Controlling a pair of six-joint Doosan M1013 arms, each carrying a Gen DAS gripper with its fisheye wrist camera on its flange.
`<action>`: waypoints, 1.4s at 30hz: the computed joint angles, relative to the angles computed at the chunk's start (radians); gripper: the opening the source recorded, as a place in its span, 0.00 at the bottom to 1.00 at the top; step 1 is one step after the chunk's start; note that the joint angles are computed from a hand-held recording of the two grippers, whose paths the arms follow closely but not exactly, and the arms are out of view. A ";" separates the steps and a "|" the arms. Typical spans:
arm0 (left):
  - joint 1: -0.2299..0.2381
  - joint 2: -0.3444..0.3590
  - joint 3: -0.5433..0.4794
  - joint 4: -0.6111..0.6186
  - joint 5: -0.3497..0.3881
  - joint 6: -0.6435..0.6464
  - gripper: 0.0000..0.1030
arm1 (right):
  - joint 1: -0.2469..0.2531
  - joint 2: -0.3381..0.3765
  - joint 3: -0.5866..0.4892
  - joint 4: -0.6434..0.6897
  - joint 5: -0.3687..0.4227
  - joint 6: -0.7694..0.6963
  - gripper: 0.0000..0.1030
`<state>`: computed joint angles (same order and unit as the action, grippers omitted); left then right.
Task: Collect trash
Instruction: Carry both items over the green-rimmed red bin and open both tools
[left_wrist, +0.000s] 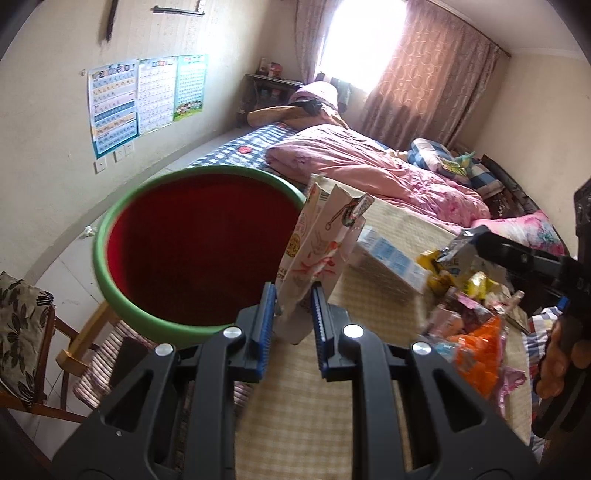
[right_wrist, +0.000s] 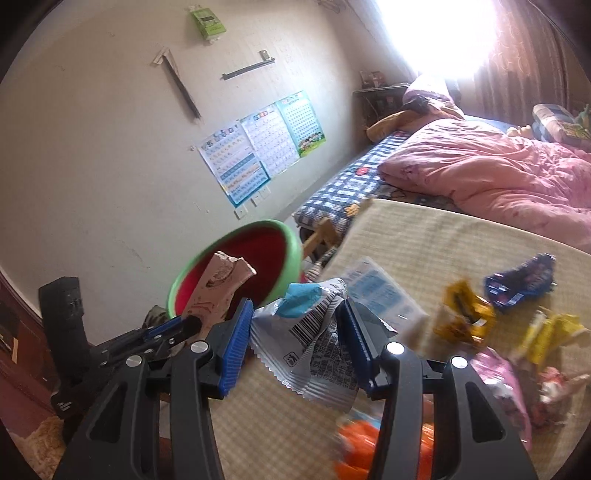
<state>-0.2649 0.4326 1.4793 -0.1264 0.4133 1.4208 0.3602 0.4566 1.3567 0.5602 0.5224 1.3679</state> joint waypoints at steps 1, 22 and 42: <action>0.011 0.006 -0.009 -0.006 0.006 0.008 0.19 | 0.006 0.007 -0.011 -0.004 0.000 0.006 0.47; 0.119 0.061 -0.071 -0.070 0.035 0.116 0.42 | 0.084 0.183 -0.255 0.101 0.044 0.050 0.65; 0.046 0.050 -0.062 -0.189 0.035 0.227 0.49 | 0.043 0.007 -0.005 -0.133 -0.065 0.207 0.68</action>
